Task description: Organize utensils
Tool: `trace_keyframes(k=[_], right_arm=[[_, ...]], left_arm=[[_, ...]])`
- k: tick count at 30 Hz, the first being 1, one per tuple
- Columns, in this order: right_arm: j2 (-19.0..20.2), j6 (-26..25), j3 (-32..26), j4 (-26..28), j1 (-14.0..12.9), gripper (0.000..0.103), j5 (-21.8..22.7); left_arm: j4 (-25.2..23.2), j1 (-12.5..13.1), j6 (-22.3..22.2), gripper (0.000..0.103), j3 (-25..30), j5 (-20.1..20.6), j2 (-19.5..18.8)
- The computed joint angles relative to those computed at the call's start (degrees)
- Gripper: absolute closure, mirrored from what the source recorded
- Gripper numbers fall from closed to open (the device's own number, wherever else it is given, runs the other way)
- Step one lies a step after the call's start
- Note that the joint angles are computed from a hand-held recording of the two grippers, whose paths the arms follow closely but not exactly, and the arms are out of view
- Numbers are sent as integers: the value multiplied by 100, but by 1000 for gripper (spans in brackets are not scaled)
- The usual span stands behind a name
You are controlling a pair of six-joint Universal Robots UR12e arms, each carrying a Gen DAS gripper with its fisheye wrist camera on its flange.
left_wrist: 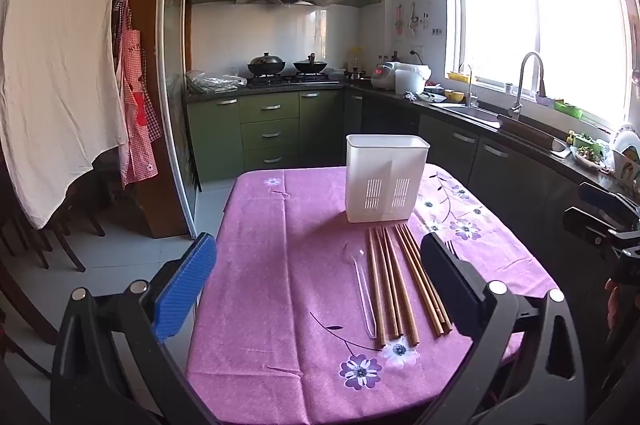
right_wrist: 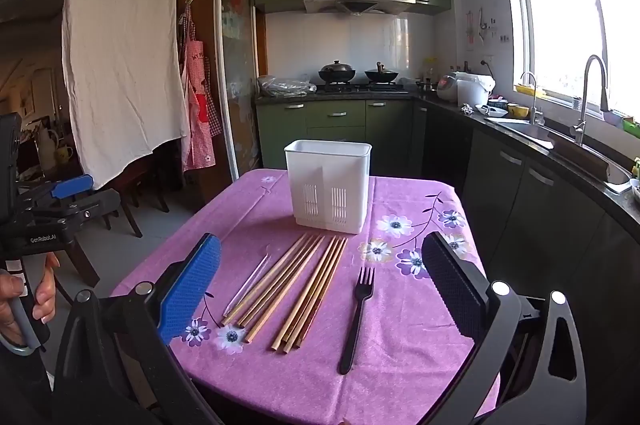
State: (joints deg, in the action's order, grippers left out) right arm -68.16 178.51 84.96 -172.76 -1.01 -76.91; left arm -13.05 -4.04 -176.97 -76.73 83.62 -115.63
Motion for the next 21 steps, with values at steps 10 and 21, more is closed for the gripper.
trace_keyframes(k=[10,21], right_arm=[[0,11,8,-43,-2,4,18],[-2,7,5,-16,-1,4,23]], left_arm=[[-29,3,11,6,5,-8,1],[10,-19,16,6,-10,11,-42]])
